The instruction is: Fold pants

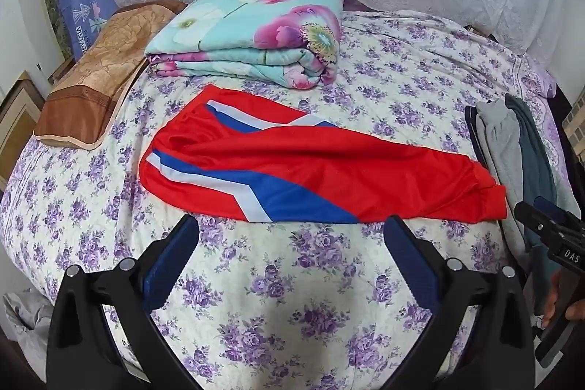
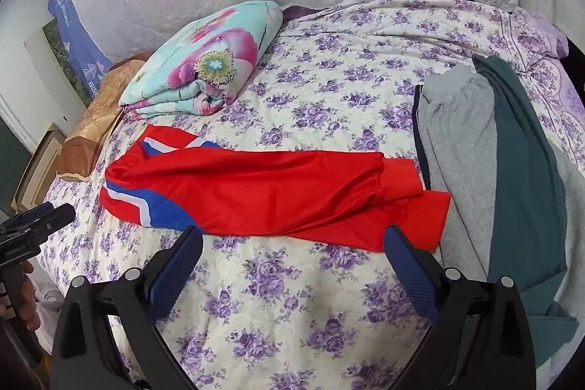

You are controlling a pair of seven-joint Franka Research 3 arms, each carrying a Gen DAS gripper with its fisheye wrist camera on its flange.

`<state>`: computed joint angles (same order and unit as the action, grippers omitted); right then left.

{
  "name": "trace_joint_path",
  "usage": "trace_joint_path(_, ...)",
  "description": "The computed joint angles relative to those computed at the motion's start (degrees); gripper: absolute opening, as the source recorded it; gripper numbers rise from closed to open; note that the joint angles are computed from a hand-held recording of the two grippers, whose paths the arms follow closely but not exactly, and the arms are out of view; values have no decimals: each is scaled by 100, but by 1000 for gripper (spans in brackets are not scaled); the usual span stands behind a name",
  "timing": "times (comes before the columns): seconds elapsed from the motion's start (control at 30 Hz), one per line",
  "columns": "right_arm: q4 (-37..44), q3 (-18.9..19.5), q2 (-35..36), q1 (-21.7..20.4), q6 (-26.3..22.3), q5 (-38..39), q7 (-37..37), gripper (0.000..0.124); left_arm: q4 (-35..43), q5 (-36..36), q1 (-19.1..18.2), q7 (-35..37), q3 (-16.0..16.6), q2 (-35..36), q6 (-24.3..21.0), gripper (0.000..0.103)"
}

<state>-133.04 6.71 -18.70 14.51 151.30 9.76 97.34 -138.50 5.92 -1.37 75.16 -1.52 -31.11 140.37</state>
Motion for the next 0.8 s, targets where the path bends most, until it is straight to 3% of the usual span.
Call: trace_joint_path(0.8, 32, -59, 53, 20, -36, 76, -60, 100, -27, 77, 18, -31, -14, -6, -51, 99)
